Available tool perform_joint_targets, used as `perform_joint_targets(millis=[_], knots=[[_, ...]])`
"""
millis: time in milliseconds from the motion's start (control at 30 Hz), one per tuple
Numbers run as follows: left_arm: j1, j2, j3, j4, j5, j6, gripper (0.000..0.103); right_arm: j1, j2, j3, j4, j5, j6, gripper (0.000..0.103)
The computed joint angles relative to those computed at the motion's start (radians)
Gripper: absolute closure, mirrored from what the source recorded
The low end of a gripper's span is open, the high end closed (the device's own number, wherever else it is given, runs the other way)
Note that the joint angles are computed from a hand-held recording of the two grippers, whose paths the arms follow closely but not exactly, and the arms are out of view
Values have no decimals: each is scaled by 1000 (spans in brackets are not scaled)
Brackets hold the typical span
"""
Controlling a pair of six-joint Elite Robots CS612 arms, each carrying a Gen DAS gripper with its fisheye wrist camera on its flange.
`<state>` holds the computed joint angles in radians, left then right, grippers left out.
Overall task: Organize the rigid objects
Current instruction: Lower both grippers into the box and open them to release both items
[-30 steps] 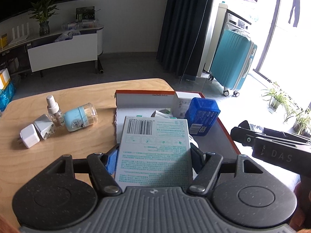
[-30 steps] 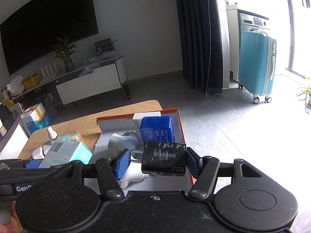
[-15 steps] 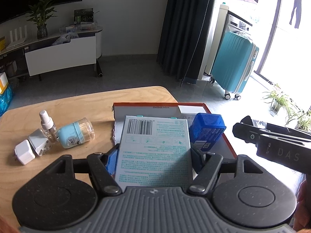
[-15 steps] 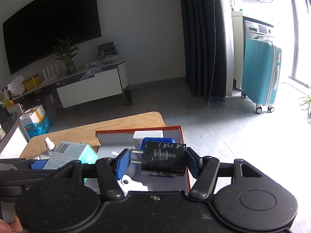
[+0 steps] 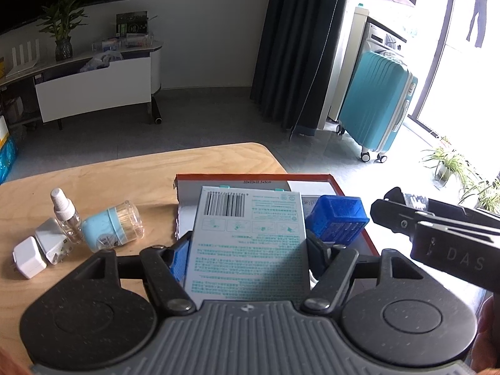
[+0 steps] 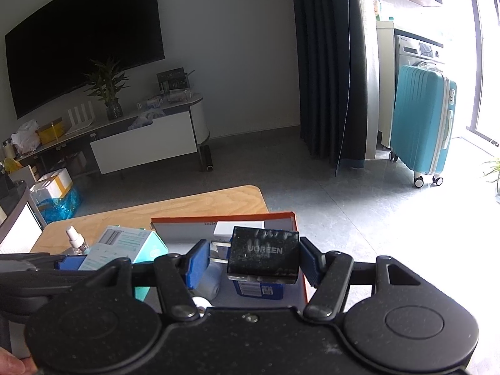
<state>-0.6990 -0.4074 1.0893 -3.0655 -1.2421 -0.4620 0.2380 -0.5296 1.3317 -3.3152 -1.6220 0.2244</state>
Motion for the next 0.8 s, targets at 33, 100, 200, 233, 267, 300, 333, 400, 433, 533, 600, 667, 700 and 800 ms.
perform_joint_targets(millis=[33,100,200,233,267,300,333,400,433,533,600,667,700,800], knots=[[1,3,-7,5,-2,2,31,-1,2,-5,1,1,-3,29],[2,8,-18,12,0,1,31,-2,7,-20,8,-2,-10,29],[5,13,-29,18,-8,-4,31,-4,16,-42,22,-2,-10,29],[6,15,-33,24,-5,-5,31,-5,19,-50,27,-2,-11,29],[8,17,-39,29,-9,-7,31,-7,23,-58,32,1,-11,29],[10,20,-45,37,-13,-10,31,-9,26,-67,38,8,-11,29],[12,23,-52,44,-15,-15,31,-11,30,-78,46,14,-13,29],[15,30,-67,59,-15,-20,31,-13,40,-101,65,15,-16,29],[17,33,-76,69,-14,-21,31,-15,44,-113,77,26,-12,29],[24,42,-97,94,-20,-27,31,-19,62,-157,117,35,-6,29],[29,48,-114,111,-26,-27,31,-23,75,-188,146,42,3,29],[33,55,-130,128,-26,-27,31,-25,89,-219,176,43,1,29],[36,59,-138,136,-25,-30,31,-26,94,-232,190,44,2,29],[44,72,-166,164,-36,-51,31,-27,112,-271,227,38,9,29]])
